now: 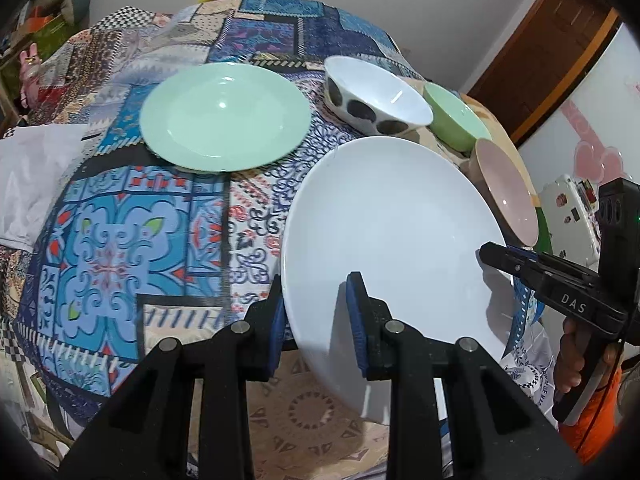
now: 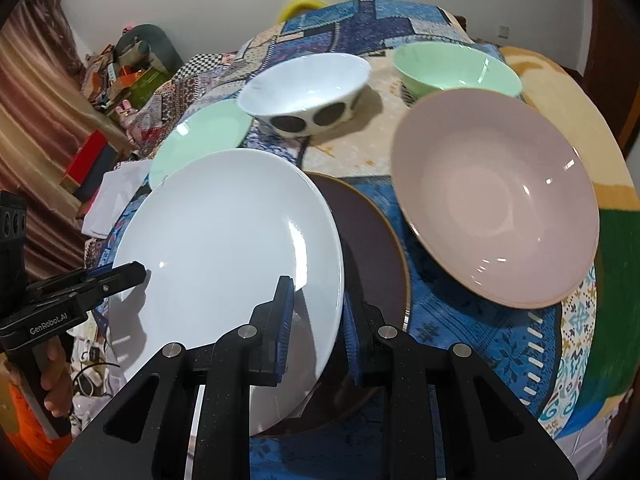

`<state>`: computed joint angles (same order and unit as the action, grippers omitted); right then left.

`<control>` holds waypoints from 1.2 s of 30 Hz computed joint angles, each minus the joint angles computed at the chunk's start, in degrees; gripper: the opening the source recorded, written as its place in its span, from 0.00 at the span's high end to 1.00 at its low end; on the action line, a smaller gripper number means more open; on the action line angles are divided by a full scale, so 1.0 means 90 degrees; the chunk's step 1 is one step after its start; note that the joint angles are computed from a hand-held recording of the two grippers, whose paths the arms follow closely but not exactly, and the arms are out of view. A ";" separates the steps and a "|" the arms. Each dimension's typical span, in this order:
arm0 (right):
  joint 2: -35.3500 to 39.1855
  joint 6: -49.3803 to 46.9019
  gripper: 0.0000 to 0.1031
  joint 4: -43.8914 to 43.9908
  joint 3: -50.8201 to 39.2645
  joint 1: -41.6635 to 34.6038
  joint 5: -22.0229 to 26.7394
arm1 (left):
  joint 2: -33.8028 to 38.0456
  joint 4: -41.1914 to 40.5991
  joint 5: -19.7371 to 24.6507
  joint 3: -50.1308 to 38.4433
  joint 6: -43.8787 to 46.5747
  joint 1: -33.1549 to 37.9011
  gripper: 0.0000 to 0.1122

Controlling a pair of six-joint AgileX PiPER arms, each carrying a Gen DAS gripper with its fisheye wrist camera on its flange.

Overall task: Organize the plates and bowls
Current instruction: 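Carry the white plate with the left gripper toward the dark brown plate, then lower the white plate onto the dark brown plate and open left gripper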

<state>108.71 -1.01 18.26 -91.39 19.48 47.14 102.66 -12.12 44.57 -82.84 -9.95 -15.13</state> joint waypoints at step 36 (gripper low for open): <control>-0.0126 0.0348 0.77 -0.0534 0.0129 -0.0129 -0.0019 | 0.1141 0.0194 0.0444 -0.1070 -0.0118 -0.0291 0.73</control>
